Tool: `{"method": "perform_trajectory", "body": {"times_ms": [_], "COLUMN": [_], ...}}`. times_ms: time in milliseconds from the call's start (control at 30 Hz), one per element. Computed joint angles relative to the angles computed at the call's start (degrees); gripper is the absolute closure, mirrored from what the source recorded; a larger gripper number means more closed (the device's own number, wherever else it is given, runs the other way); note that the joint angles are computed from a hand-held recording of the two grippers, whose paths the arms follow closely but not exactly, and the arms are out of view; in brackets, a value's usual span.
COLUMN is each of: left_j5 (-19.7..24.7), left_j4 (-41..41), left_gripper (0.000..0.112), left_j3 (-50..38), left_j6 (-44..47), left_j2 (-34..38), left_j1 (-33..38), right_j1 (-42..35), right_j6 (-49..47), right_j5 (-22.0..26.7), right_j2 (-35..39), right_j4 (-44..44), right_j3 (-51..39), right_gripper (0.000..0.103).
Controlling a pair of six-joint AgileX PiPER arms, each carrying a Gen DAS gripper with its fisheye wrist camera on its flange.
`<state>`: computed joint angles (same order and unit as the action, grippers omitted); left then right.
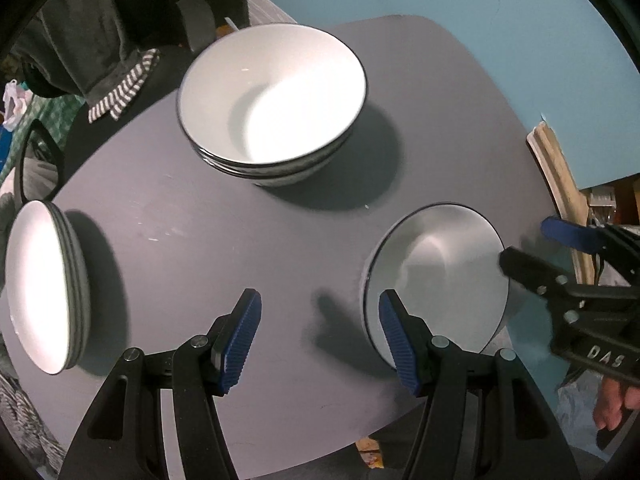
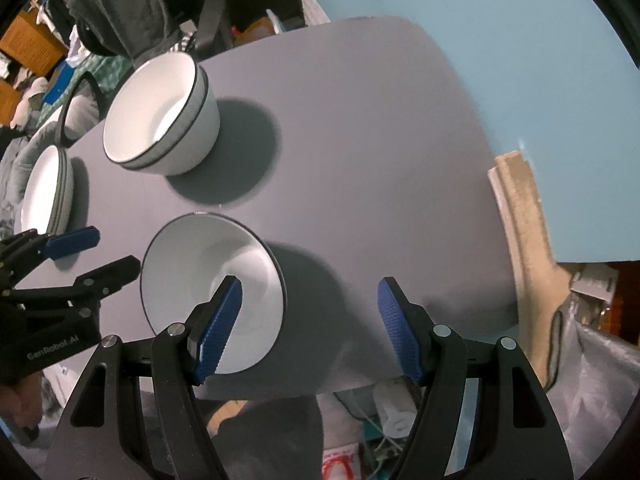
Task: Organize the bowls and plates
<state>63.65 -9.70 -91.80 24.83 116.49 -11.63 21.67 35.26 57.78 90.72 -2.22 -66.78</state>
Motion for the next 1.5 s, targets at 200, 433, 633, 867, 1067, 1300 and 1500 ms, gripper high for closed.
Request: {"method": "perform_trajectory", "body": {"times_ms": [200, 433, 633, 867, 1067, 1300, 1500], "left_j5": [-2.1, -3.5, -3.6, -2.4, -1.6, -0.8, -0.9], "left_j4": [-0.1, -0.4, -1.5, -2.3, -3.1, -3.2, -2.6], "left_gripper": [0.05, 0.05, 0.05, 0.067, 0.088, 0.098, 0.104], "left_j3": [2.2, 3.3, 3.6, 2.0, 1.7, 1.2, 1.6], "left_j6": [-0.6, -1.5, -2.4, -2.1, -1.1, -0.7, -1.4], "left_j2": [0.9, 1.9, 2.5, 3.9, 5.1, 6.1, 5.7], "left_j1": [-1.1, -1.7, -2.0, -1.6, -1.1, -0.6, -1.9], "right_j1": [-0.9, -2.6, -3.8, -4.7, -4.7, -5.1, -5.6], "right_j6": [-2.4, -5.5, -8.6, -13.3, -15.8, -16.0, -15.7], "right_j5": [-4.0, -6.5, -7.2, -6.6, -5.9, -5.3, -5.1], "right_j2": [0.9, 0.8, 1.0, 2.8, 4.9, 5.8, 5.9], "right_j4": [3.1, 6.0, 8.3, 11.3, 12.9, 12.9, 13.1], "right_j3": [2.4, 4.5, 5.1, 4.4, 2.6, 1.8, 1.7], "right_gripper": [0.033, 0.033, 0.034, 0.052, 0.073, 0.091, 0.096]}}
